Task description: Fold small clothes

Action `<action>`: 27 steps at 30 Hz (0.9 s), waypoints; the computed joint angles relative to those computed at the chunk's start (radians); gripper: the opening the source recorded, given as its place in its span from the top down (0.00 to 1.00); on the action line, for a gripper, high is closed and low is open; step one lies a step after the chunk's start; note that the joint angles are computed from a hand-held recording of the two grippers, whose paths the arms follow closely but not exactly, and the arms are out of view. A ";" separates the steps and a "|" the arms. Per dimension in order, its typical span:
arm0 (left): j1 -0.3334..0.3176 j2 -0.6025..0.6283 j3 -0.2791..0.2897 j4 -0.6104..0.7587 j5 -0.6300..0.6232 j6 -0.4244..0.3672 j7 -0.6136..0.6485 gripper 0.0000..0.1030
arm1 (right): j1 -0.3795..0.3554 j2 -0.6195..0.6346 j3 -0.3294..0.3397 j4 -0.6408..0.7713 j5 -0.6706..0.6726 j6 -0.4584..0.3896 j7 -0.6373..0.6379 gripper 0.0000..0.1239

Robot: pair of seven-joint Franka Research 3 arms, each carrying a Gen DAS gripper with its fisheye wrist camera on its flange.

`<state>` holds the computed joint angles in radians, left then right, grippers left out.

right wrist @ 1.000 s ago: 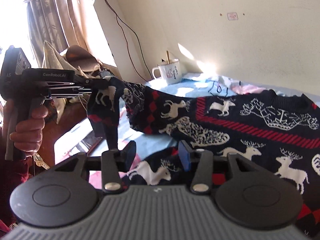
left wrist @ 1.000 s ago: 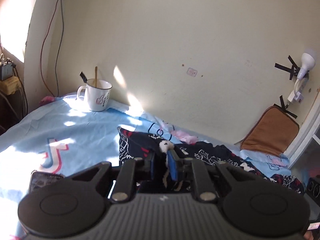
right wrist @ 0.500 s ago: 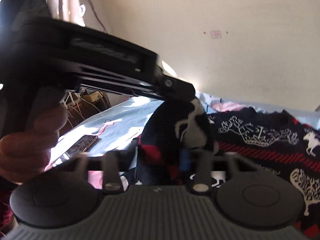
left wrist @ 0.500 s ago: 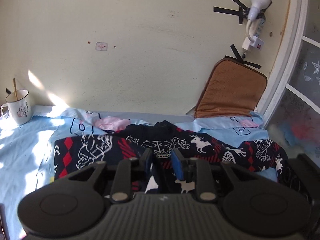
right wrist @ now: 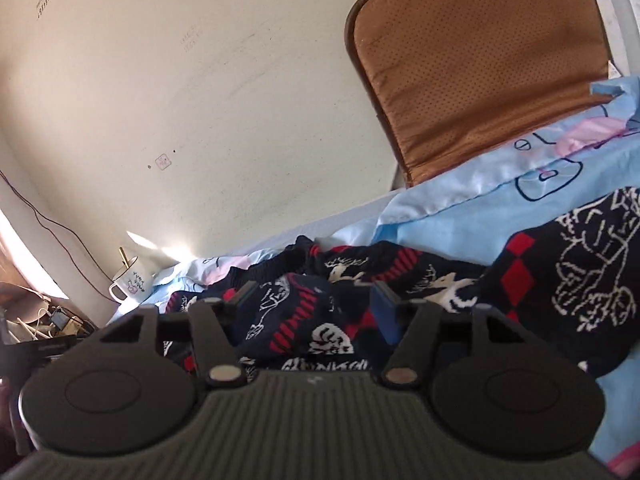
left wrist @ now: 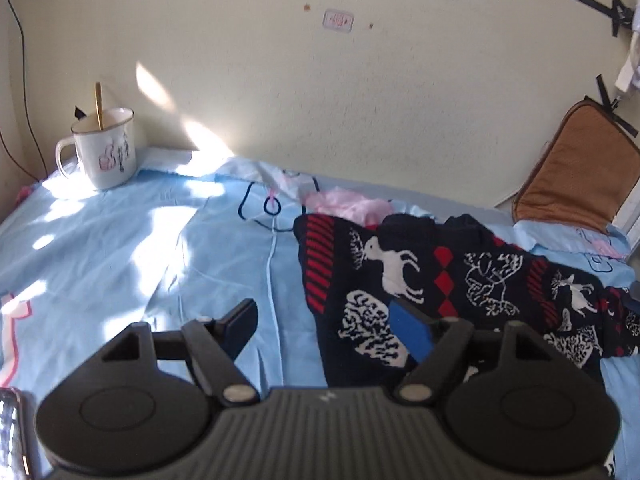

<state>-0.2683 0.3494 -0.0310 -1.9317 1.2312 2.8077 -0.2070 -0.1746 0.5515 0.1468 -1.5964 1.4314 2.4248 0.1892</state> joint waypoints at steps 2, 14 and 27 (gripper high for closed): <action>0.037 0.059 -0.014 0.040 -0.088 0.049 0.072 0.27 | 0.001 0.000 -0.002 -0.002 -0.010 -0.006 0.008 0.47; -0.055 0.093 0.144 0.067 -0.113 0.154 0.030 0.88 | 0.089 0.043 0.016 -0.014 0.017 0.368 -0.377 0.44; -0.042 0.114 0.137 0.052 -0.216 0.107 0.051 0.78 | 0.076 0.119 -0.029 0.150 -0.165 0.358 0.184 0.58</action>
